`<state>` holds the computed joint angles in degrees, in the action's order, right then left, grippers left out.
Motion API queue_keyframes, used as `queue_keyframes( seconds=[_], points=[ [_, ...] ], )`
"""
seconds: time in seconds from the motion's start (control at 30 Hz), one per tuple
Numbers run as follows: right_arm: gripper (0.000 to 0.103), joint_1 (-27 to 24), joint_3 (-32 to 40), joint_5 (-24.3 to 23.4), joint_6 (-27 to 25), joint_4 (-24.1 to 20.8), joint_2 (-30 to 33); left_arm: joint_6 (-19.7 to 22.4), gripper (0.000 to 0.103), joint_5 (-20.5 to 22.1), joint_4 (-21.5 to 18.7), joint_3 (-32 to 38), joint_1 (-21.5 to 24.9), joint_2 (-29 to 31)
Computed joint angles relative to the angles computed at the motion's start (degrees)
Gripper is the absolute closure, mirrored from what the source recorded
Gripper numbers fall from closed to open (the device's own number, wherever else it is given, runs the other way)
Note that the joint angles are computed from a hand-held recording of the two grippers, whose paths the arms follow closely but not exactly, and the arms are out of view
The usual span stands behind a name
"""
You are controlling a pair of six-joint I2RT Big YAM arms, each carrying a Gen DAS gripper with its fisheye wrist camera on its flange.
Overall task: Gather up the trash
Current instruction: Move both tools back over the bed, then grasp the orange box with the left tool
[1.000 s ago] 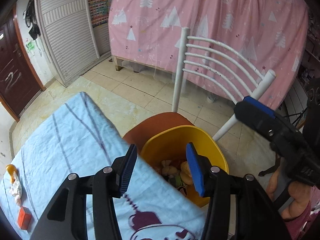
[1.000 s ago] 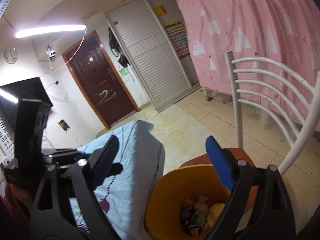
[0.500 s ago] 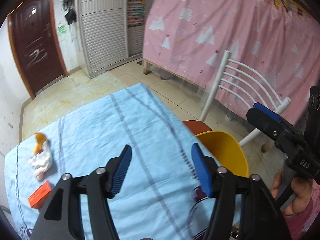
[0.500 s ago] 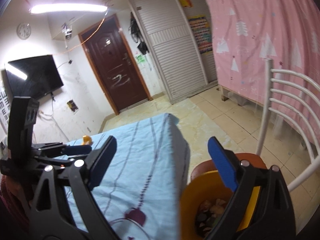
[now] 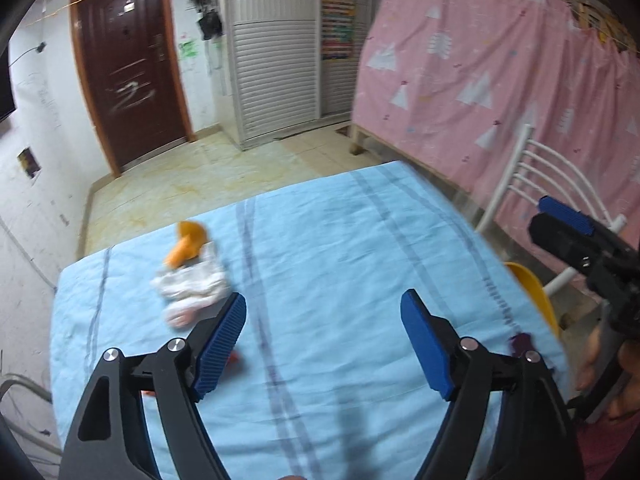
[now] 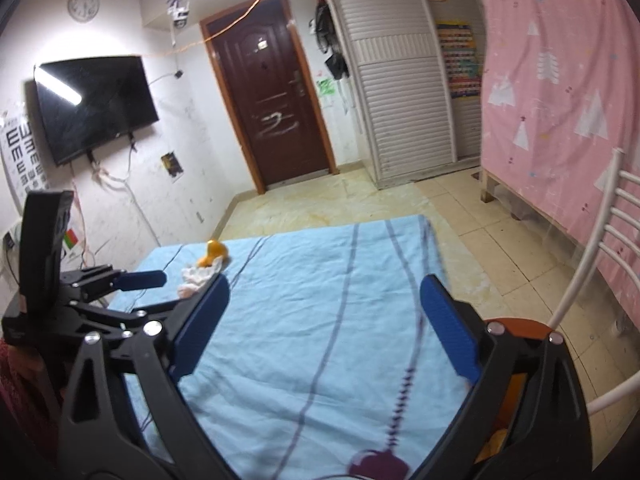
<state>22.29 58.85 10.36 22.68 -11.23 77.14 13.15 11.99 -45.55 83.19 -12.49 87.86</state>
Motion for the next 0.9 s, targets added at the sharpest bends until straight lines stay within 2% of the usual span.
queue_keyframes(
  seconds=[0.2, 0.47, 0.73, 0.9],
  points=[
    [0.011, 1.9, 5.6, -1.2, -1.3, -2.3, 5.3, 0.1, 0.027, -2.3, 0.7, 0.2, 4.2, 1.6],
    [0.011, 3.4, 12.2, -4.3, -2.9, -4.5, 11.8, -2.4, 0.025, -5.3, 0.0, 0.6, 7.9, 3.9],
    [0.011, 4.5, 18.5, -6.5, -4.8, -7.7, 17.1, -5.9, 0.016, -6.4, -0.3, 0.5, 9.1, 5.4],
    [0.011, 4.6, 20.6, -7.6, -5.2, -8.6, 19.2, -8.4, 0.012, -5.5, -1.5, 1.0, 9.0, 6.8]
  ],
)
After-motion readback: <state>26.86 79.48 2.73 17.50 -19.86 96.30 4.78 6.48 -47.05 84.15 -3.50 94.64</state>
